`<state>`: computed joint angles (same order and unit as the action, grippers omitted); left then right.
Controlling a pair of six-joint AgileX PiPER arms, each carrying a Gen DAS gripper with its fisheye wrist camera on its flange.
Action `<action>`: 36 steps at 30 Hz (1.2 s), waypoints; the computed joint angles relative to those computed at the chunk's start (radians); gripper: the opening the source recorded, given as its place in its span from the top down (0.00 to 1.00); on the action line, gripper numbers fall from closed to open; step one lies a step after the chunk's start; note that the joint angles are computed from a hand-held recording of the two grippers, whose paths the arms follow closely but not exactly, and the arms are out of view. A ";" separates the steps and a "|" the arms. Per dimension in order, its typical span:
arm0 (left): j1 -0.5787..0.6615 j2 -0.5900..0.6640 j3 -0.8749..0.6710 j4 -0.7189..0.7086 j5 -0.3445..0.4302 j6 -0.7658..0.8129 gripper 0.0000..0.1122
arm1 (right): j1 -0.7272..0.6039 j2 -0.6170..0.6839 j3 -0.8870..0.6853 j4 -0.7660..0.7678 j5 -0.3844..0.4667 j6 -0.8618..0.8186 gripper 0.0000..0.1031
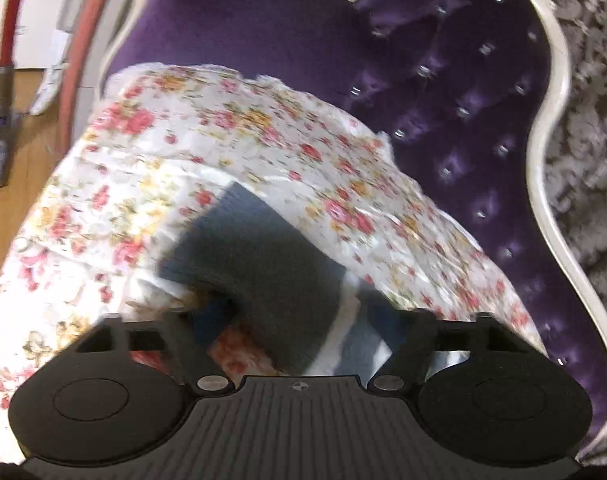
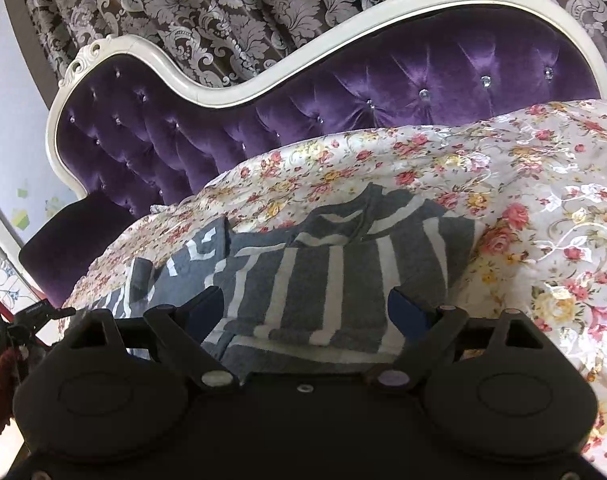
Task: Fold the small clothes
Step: 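Lift the sleeve with the left gripper and fold it across the body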
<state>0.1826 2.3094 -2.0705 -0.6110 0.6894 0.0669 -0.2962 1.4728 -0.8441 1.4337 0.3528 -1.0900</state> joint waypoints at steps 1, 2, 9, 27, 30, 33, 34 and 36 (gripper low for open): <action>-0.007 0.016 -0.044 0.079 0.028 -0.070 0.70 | 0.003 0.003 -0.002 -0.005 -0.001 0.004 0.12; -0.010 0.027 -0.073 0.123 0.048 -0.101 0.72 | 0.006 0.006 -0.004 -0.011 -0.002 0.008 0.12; -0.016 -0.141 0.133 0.056 -0.138 0.013 0.95 | 0.009 0.000 -0.006 -0.029 0.002 0.023 0.12; -0.388 -0.327 0.111 -0.082 -0.116 0.364 0.95 | -0.052 -0.042 0.003 -0.124 0.030 0.157 0.12; -0.476 -0.301 0.118 -0.055 -0.133 0.367 0.95 | -0.064 -0.048 0.003 -0.123 0.038 0.165 0.12; -0.542 -0.266 0.132 -0.034 -0.140 0.354 0.95 | -0.069 -0.047 -0.003 -0.141 0.042 0.189 0.12; -0.567 -0.248 0.133 -0.005 -0.147 0.332 0.95 | -0.071 -0.047 -0.004 -0.144 0.045 0.194 0.12; -0.600 -0.237 0.155 0.049 -0.161 0.302 0.95 | -0.073 -0.046 -0.006 -0.155 0.047 0.204 0.12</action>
<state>-0.4169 2.0724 -1.9152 -0.5618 0.5285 0.3691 -0.3693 1.4267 -0.8506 1.2788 0.3997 -0.8862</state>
